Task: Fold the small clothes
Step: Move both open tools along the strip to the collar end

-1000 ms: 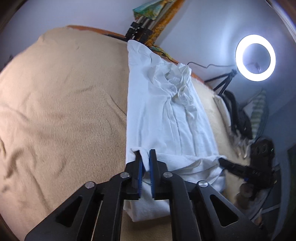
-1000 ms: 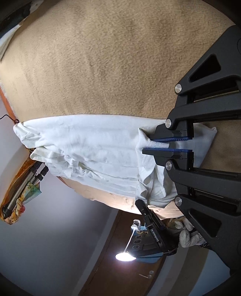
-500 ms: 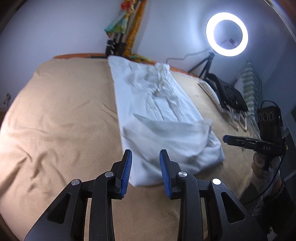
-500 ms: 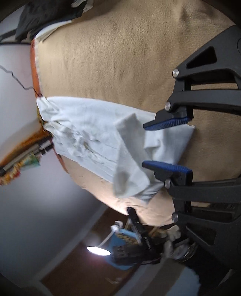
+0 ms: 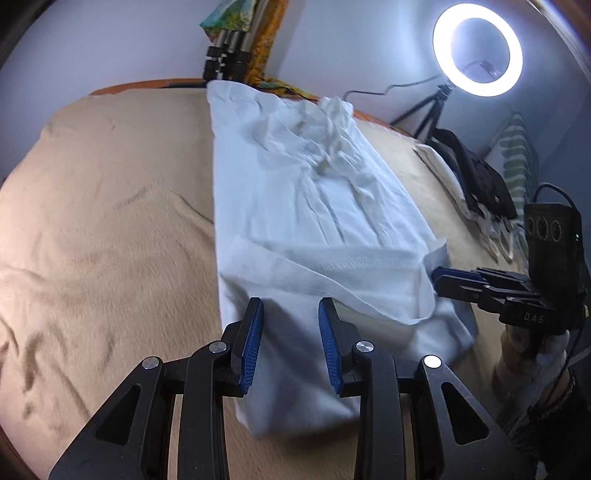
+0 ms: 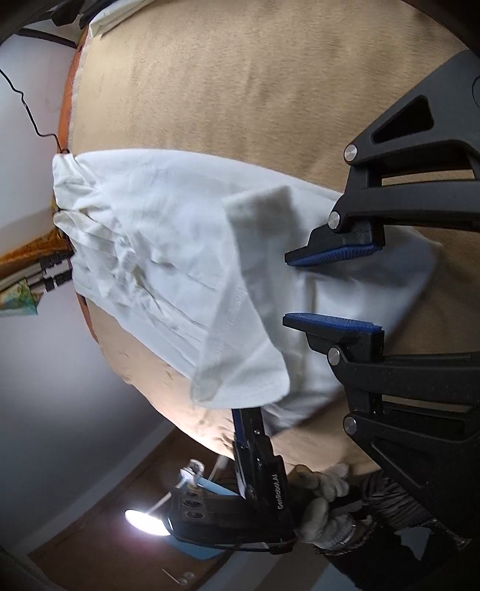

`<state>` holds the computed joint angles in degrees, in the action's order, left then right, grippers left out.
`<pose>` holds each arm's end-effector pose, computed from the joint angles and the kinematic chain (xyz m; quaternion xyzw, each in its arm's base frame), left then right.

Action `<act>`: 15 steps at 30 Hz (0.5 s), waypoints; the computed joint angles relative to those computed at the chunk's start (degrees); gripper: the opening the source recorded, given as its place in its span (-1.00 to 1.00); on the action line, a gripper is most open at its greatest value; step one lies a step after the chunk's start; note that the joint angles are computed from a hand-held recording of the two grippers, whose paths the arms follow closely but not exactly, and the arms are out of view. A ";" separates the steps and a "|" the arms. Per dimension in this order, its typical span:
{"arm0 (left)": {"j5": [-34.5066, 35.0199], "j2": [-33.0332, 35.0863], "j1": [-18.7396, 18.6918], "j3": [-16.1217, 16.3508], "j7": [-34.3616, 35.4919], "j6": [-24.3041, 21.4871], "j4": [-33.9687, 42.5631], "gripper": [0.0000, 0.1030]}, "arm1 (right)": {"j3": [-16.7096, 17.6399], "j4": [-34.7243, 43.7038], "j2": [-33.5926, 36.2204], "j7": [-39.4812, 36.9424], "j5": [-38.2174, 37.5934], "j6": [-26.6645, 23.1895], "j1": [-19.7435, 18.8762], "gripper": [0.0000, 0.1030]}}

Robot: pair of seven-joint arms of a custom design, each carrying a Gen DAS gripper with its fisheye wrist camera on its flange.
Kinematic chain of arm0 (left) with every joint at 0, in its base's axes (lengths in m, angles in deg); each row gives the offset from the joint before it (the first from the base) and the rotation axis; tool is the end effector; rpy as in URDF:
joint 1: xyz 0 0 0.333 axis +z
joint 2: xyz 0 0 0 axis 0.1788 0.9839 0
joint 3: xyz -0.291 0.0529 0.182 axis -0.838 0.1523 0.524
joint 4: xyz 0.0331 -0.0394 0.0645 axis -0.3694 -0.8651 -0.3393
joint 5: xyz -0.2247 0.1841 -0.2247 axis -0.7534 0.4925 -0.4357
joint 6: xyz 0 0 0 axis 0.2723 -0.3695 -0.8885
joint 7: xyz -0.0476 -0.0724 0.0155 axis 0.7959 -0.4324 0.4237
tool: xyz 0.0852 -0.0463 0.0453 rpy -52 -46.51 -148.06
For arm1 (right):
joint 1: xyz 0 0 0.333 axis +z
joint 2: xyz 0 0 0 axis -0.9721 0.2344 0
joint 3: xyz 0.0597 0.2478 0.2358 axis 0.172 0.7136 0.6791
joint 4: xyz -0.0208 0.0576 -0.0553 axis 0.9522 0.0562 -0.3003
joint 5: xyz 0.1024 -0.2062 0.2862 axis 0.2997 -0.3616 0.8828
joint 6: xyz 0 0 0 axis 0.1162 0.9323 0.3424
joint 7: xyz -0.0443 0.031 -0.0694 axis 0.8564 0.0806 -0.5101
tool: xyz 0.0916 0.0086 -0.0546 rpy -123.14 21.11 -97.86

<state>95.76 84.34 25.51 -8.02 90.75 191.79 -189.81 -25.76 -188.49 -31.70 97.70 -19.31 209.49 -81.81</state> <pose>0.5404 -0.1986 0.3209 -0.6274 0.7031 -0.3298 0.0578 0.5620 -0.0498 0.3333 -0.7715 0.5016 0.0404 0.3894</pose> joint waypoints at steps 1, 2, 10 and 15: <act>-0.50 -0.26 -3.03 3.18 -0.62 -0.15 0.98 -0.44 | 0.06 0.14 0.06 0.35 0.95 2.04 0.38 -0.45; -0.83 -0.40 -5.58 5.97 -1.04 0.01 1.62 -0.44 | 0.07 0.65 0.38 0.98 1.75 3.22 0.48 -0.55; -2.29 -1.12 -20.98 23.23 -4.55 1.20 3.97 -0.44 | 0.16 2.12 0.83 1.63 5.47 8.70 -0.47 -0.52; -2.19 -0.57 -15.49 18.38 -4.89 0.88 4.96 -0.44 | 0.02 3.54 1.20 3.74 4.15 7.93 -1.12 -0.49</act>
<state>93.57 83.76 10.02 10.36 85.86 192.67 -184.85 -25.74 -184.94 -30.49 101.44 -15.15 217.42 -82.94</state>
